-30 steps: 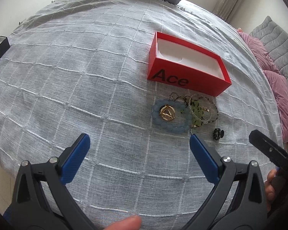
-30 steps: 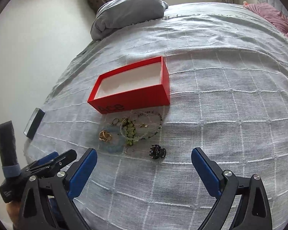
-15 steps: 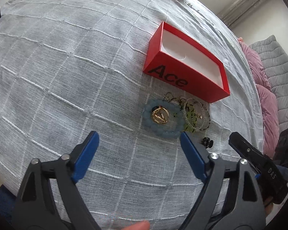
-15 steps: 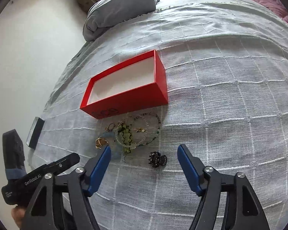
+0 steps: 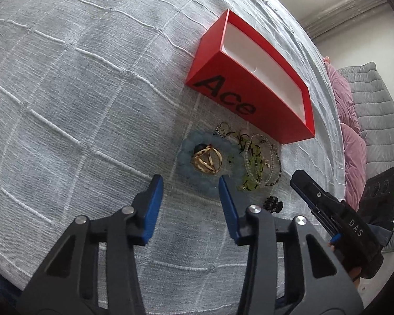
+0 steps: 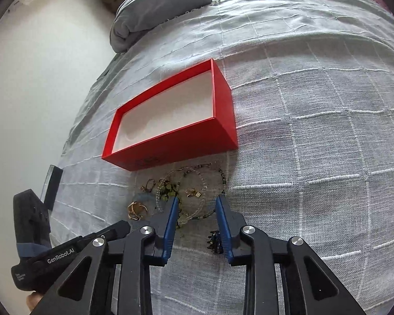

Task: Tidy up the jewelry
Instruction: 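Grasp the light blue bead bracelet with the left gripper while the right gripper grasps the silver chain bracelet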

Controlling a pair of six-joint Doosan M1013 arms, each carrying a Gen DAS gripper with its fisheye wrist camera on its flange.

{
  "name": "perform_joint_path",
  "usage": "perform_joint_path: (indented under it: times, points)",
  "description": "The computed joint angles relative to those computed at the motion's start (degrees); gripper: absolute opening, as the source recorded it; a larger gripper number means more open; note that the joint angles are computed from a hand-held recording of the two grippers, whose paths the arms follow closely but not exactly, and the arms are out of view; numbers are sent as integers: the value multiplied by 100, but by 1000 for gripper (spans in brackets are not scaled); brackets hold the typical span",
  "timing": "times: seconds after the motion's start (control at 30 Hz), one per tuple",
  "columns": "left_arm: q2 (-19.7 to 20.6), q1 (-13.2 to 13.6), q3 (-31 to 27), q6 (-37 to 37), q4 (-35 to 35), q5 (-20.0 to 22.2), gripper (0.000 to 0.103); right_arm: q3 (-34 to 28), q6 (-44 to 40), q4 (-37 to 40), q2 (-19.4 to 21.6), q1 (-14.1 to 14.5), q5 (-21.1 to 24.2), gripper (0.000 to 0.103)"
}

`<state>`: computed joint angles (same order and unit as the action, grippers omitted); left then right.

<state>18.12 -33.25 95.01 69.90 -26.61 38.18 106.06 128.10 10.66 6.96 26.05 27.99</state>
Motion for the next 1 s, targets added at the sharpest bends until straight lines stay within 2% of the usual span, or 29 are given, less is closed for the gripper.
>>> perform_joint_path:
  times: [0.1, 0.23, 0.3, 0.53, 0.77, 0.9, 1.0]
  points:
    - [3, -9, 1, -104, 101, -106, 41, -44, -201, 76, 60, -1, -48, 30]
    - [95, -85, -87, -300, 338, -108, 22, -188, -271, -48, 185, 29, 125, 29]
    - [118, -137, -117, -556, 716, -81, 15, -216, -263, -65, 227, 25, 199, 29]
    - [15, -200, -117, -887, 1391, -87, 12, -156, -77, -128, 189, -40, 189, 29]
    - [-419, -65, 180, 224, 729, -572, 12, -105, 107, -194, 134, -44, 159, 29]
    - [-470, 47, 214, 741, 251, -528, 12, -60, -142, 45, 77, -47, 12, 29]
    - [-564, 140, 304, 1336, -301, -558, 12, -132, -481, 261, 142, -23, 202, 29]
